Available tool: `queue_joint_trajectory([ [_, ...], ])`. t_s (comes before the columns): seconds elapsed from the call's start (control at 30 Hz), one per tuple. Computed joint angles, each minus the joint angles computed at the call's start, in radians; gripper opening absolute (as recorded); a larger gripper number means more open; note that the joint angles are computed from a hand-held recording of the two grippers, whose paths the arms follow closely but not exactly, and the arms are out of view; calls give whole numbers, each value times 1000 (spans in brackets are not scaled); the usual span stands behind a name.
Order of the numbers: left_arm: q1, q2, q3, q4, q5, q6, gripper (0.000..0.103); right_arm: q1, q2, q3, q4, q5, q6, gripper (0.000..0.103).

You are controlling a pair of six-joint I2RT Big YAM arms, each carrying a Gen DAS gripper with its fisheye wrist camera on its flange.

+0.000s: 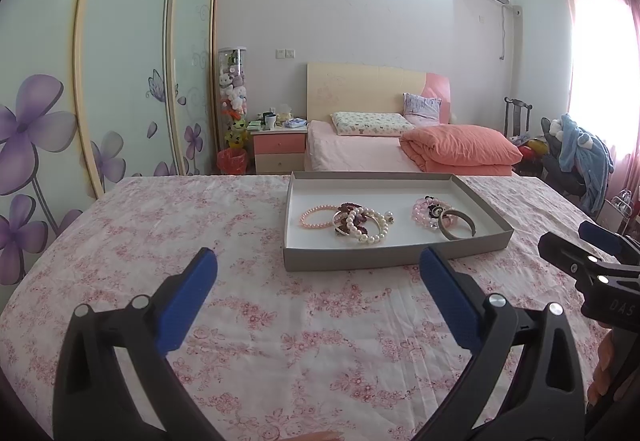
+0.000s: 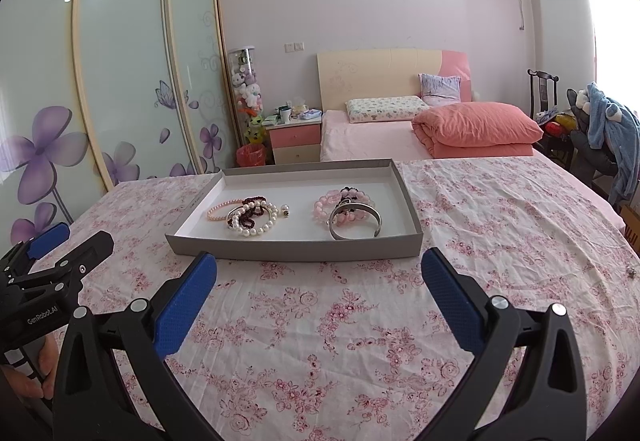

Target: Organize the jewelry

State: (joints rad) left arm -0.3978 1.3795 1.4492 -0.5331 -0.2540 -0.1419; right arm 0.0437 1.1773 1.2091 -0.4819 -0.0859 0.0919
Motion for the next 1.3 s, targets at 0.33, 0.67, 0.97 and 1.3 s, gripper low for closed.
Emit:
queue_joint_trajectory([
  [0.33, -5, 2, 2, -4, -3, 0, 99, 1, 2, 4, -2, 2, 1, 101],
  [0.67, -9, 5, 1, -6, -4, 0, 99, 2, -1, -4, -3, 1, 4, 101],
  [0.97, -11, 5, 0, -7, -4, 0, 99, 1, -1, -10, 0, 0, 5, 101],
  [1.3, -11, 9, 2, -5, -10, -3, 99, 0, -3, -14, 1, -2, 4, 101],
])
